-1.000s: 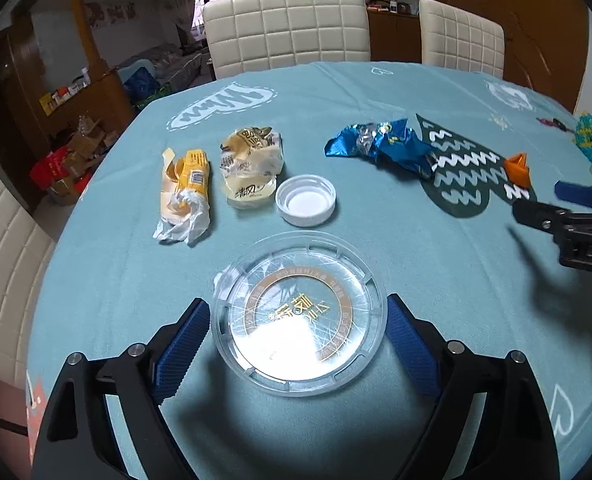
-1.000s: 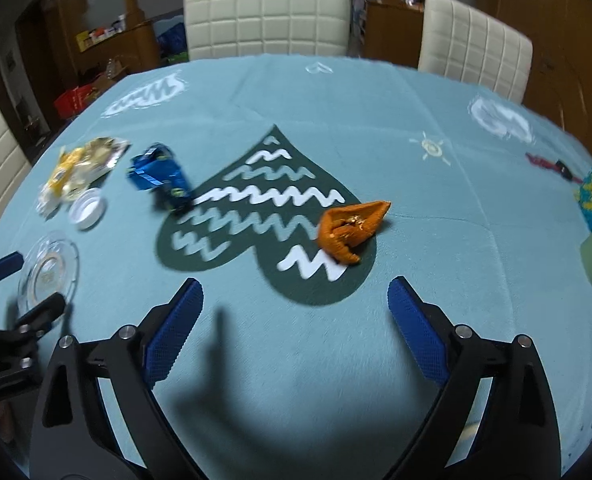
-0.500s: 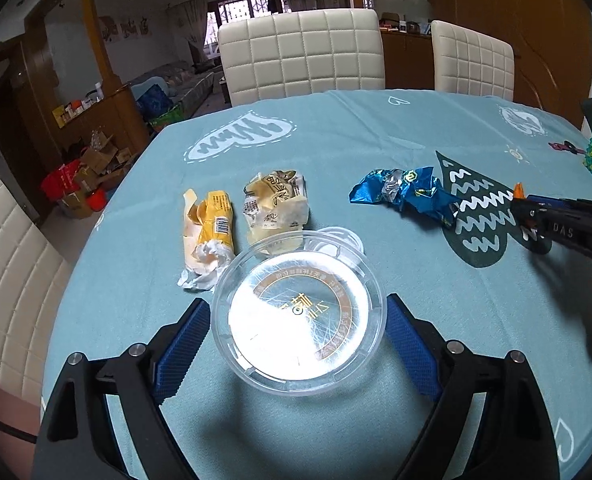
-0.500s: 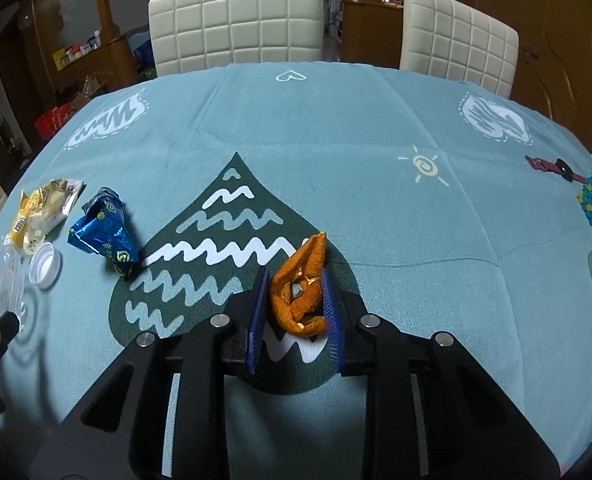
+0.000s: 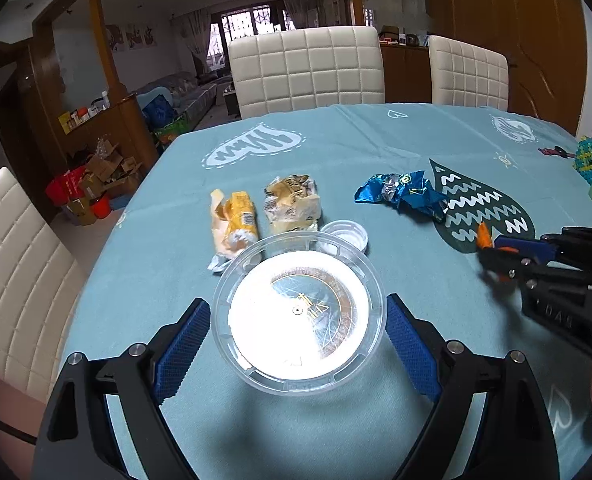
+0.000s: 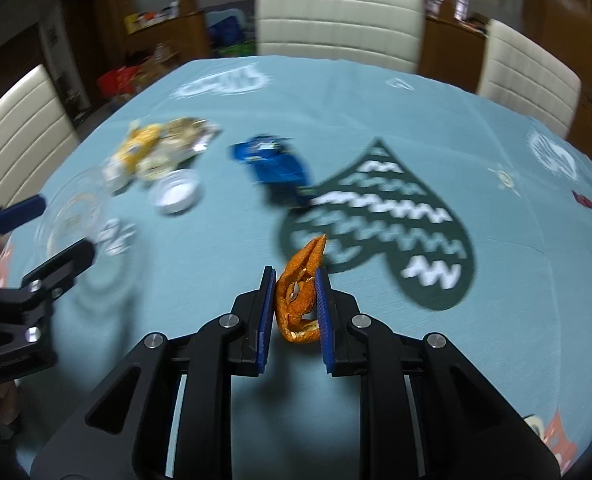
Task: Collect trash
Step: 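Grasp the clear round lid with the left tool while the right tool grasps the orange wrapper, then carry lid and orange wrapper to the clear bin and open both tools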
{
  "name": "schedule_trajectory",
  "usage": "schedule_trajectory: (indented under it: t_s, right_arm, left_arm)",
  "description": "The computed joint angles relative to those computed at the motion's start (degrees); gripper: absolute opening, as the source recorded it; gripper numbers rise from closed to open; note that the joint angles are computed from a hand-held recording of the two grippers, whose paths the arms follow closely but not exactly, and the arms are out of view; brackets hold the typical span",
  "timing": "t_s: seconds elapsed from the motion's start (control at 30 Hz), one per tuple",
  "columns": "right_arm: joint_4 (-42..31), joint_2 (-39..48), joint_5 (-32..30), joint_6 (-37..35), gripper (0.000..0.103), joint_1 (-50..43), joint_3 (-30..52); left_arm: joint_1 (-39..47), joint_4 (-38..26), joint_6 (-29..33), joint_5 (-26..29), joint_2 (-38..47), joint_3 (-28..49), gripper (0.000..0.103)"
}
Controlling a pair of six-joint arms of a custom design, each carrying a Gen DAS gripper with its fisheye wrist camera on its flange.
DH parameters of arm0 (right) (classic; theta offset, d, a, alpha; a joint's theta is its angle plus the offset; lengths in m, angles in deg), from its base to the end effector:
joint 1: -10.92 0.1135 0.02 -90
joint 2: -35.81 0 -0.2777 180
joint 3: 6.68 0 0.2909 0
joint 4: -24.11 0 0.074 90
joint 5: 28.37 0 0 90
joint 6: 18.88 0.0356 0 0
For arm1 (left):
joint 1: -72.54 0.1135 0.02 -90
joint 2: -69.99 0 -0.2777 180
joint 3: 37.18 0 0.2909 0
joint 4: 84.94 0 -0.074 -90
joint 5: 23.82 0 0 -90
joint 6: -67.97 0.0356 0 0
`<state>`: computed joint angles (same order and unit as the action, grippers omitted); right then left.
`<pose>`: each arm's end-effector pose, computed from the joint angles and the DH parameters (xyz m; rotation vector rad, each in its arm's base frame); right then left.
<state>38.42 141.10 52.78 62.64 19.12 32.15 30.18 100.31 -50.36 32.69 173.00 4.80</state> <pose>0.2728 0.0448 0.0285 -0.4239 2.4389 0.1894 0.2214 -0.1753 0.0438 0.0703 2.3360 0.1567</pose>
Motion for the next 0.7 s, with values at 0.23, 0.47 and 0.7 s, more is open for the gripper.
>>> schedule_trajectory:
  t_s: [0.23,0.47,0.7]
  right_arm:
    - [-1.4,-6.6,4.4,3.2,0.021,9.6,-4.0]
    - [-4.0,-12.7,11.0,6.6,0.022,20.1,-6.1]
    - [-7.2,-14.5,17.3,9.3,0.022,29.5,-4.3]
  left_arm:
    - [0.0,-0.2,-2.2,-1.9,-8.5,-8.1,0.085]
    - [-0.1,-0.9,-3.1,-4.1,-19.0,-16.2,0.085]
    - [1.1,-4.6,-3.3,-6.5,-31.8,-23.8,0.085]
